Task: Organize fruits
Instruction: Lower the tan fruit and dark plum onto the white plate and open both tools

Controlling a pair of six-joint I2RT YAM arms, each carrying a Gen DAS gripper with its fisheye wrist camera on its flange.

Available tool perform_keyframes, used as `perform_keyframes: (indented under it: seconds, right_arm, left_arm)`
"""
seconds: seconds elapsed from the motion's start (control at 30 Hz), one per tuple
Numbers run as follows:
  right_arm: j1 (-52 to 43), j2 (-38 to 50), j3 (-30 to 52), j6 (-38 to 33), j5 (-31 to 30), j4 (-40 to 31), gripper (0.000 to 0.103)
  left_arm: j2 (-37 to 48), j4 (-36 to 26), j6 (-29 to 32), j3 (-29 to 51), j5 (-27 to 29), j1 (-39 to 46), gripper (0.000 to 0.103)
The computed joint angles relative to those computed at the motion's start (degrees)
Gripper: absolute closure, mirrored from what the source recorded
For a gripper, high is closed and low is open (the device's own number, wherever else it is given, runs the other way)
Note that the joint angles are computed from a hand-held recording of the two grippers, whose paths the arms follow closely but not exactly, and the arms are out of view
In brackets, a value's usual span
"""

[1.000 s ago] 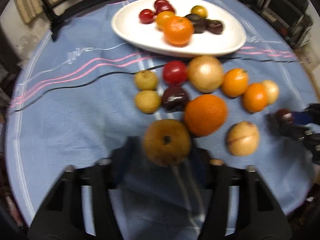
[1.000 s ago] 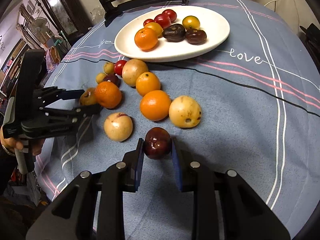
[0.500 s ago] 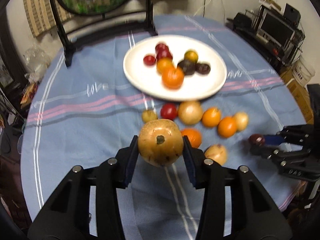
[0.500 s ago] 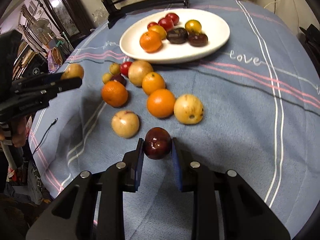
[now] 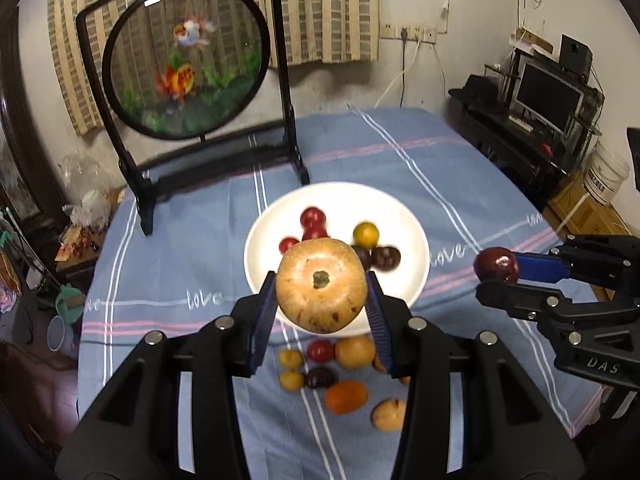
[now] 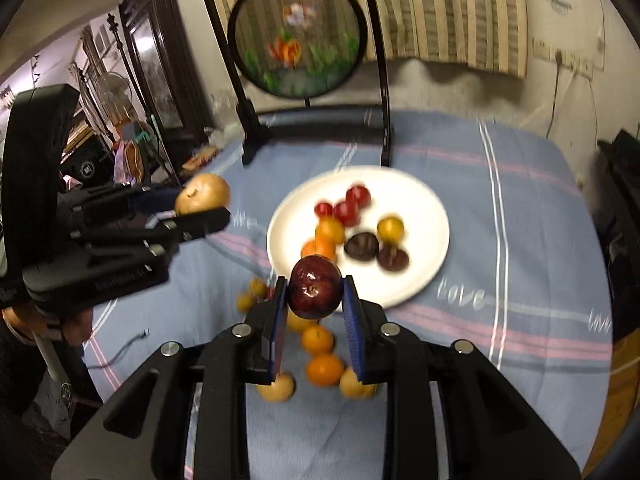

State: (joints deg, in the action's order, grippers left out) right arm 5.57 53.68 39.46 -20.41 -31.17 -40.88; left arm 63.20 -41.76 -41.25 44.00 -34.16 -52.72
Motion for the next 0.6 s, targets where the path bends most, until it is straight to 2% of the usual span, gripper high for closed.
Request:
perform_keyframes:
  seconds: [0.23,0.6]
  right_arm:
    - [2.6,5.8,3.5,1.9,1.0,4.6,0.076]
    - [4.5,14.6,4.9,2.4,2.7,9.4,0.076]
  left_arm:
    - [3.1,3.1,3.0,2.1,1.5,3.8,0.06]
    - [8.5,10.0,8.9,1.0,7.7,12.1,0.06]
